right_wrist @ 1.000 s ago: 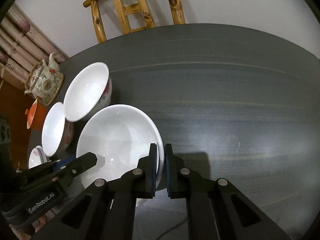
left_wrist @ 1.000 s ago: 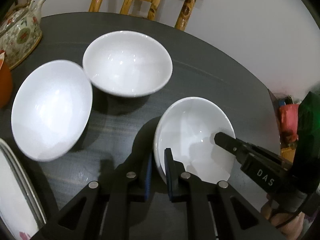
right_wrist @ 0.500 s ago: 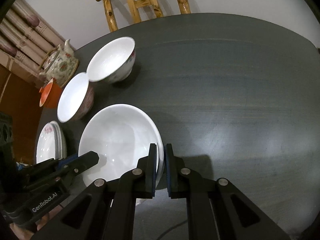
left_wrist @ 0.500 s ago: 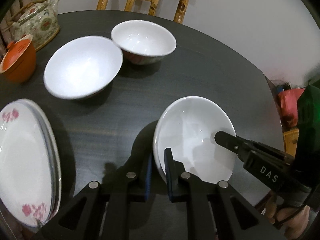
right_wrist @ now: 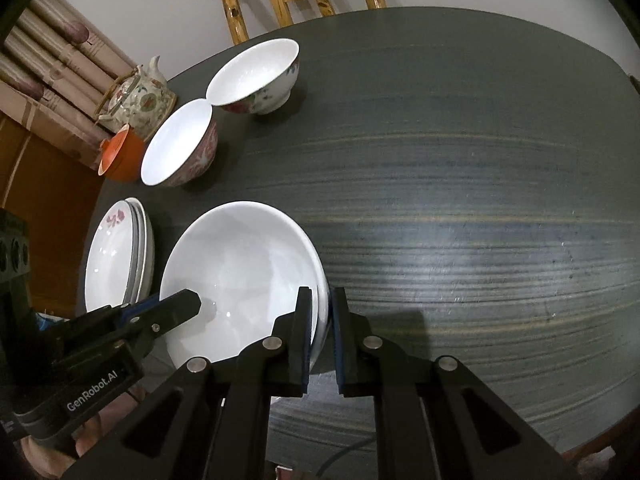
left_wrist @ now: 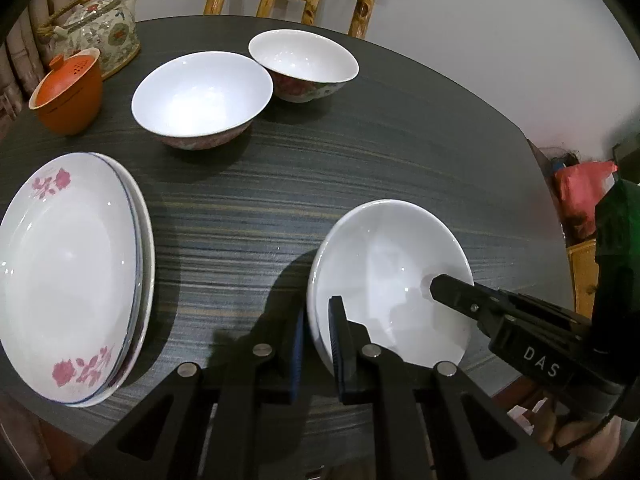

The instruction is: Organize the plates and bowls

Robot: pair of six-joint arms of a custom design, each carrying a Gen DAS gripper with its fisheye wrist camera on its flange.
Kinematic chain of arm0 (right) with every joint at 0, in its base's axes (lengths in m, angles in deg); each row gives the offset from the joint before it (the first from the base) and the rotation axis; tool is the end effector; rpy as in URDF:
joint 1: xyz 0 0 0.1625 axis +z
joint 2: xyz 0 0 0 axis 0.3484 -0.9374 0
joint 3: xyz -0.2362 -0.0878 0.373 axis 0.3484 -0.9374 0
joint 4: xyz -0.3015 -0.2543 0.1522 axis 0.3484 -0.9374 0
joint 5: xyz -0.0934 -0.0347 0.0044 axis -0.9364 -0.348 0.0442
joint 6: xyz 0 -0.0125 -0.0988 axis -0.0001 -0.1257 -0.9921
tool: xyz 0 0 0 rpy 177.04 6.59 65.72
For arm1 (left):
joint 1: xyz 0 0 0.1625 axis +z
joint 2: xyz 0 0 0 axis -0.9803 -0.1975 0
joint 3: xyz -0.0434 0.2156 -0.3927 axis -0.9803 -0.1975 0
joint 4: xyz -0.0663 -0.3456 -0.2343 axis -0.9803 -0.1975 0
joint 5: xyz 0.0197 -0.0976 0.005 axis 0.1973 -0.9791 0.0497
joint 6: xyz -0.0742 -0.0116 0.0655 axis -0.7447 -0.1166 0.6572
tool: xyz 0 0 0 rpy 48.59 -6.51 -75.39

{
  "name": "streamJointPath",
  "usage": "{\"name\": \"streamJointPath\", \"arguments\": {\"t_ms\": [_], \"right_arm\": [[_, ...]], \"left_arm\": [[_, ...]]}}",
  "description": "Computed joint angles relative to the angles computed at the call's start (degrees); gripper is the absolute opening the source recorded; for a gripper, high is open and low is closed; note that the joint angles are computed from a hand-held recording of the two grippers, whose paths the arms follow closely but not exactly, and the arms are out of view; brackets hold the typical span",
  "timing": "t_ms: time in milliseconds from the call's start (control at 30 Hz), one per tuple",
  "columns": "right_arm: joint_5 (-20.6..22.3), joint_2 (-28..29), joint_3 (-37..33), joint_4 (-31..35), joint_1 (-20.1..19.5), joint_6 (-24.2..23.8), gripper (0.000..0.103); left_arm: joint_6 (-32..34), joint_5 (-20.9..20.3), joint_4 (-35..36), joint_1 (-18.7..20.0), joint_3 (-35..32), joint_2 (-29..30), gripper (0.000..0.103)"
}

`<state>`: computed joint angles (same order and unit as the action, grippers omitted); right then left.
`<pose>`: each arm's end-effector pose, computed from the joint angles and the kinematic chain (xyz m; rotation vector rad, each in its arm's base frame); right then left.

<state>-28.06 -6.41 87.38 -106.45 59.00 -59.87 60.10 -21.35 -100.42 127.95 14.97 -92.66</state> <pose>-0.0056 -0.5575 0.1835 -0.0175 -2.6292 0.5281 -0.2769 -0.5974 -0.0641 0.3915 2.6537 -0.2627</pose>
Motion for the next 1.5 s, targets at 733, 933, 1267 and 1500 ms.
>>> {"name": "streamJointPath", "arguments": {"t_ms": [733,933,1267,1500], "right_arm": [[0.8,-1.0,3.0,-0.2,-0.4,0.4,0.011],[1.5,-1.5,3.3,0.4,-0.7,0.6,0.013],[2.1,-2.1,3.5,0.9,-0.8,0.6,0.014],[1.7,-2.0,3.3,0.8,-0.6,0.8,0.014]], "left_arm": [[0.1,0.7,-1.0,-0.3,3.2,-1.1,0.012],[-0.2,0.7,-1.3,-0.6,3.8,-1.4,0.012],[-0.8,0.6,-1.3,-0.4,3.6,-1.6,0.012],[-0.8,0.5,-1.8,-0.2,3.7,-1.8,0.012]]}}
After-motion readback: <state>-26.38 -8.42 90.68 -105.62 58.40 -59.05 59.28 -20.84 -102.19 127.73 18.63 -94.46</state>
